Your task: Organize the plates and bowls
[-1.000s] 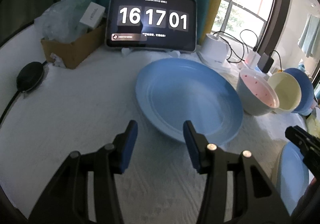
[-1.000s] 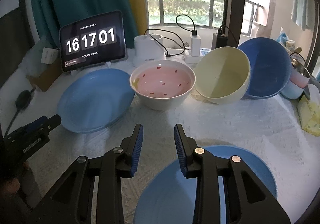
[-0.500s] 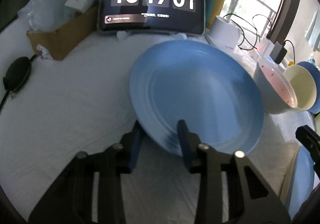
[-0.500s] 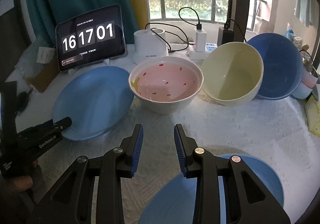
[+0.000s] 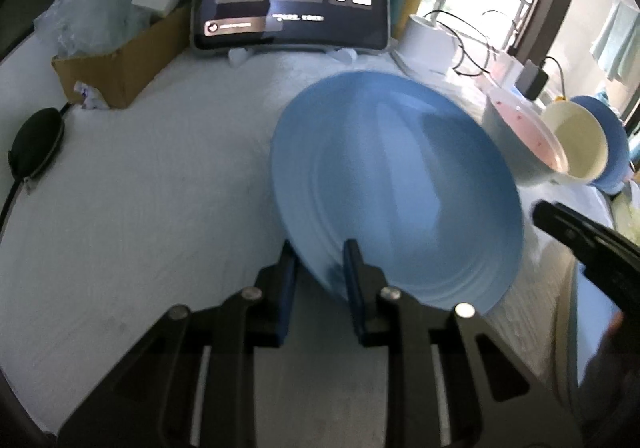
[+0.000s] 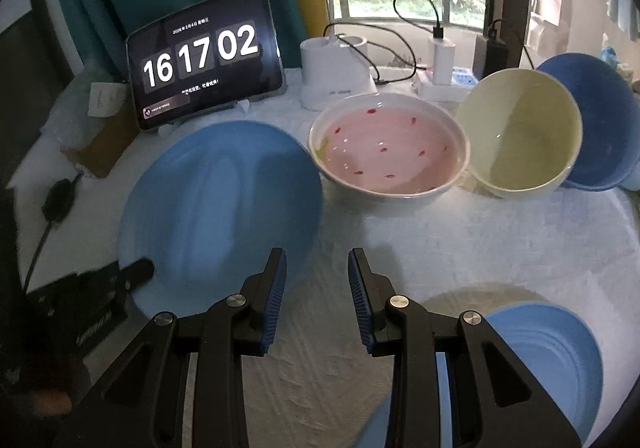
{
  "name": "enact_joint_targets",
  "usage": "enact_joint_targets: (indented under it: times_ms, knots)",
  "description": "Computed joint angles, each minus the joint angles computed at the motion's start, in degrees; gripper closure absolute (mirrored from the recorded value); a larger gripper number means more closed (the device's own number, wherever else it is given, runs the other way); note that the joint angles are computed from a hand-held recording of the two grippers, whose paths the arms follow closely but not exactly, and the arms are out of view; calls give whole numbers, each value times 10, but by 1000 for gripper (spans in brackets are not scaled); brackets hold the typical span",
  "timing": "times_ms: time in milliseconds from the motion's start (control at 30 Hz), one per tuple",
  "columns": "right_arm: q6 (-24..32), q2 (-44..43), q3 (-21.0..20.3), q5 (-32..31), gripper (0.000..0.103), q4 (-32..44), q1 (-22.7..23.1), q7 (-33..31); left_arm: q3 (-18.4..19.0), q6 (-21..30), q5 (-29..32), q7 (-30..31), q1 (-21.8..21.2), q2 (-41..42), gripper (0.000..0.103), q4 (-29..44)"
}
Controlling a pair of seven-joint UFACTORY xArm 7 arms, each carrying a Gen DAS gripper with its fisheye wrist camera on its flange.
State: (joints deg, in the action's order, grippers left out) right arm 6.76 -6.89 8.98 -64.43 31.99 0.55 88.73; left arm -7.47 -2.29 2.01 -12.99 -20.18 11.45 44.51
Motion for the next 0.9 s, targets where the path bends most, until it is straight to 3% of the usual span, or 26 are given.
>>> enact_joint_targets:
  times_ms: [133, 233, 333, 400, 467, 533, 600, 700, 800, 900]
  knots:
    - [20, 18, -3, 51, 69, 13, 17, -40, -76, 6, -35, 52, 76, -8, 79, -16]
    - [26, 36, -15, 110, 69, 22, 32, -96, -103, 0, -61, 85, 103, -15, 79, -28]
    - [23, 57, -26, 178, 69, 30, 47, -155, -156, -14, -92, 120, 153, -10, 79, -28]
    - [23, 69, -32, 200, 69, 37, 56, -178, -222, -26, -114, 143, 218, 1, 79, -25]
    - [25, 75, -37, 209, 69, 41, 66, -191, -248, -30, -116, 142, 246, 14, 78, -17]
    - [36, 79, -42, 195, 75, 47, 76, -183, -236, -32, -111, 129, 238, 22, 78, -11]
    - [44, 80, -46, 188, 85, 51, 84, -178, -185, -38, -101, 108, 190, 24, 78, -8]
    - [49, 75, -49, 186, 91, 49, 89, -177, -133, -50, -83, 83, 141, 21, 78, -11]
    - [51, 64, -43, 160, 91, 45, 93, -160, -93, -56, -65, 63, 106, 11, 78, -23]
    - [52, 52, -36, 141, 91, 38, 91, -144, -89, -62, -51, 42, 105, -6, 78, -42]
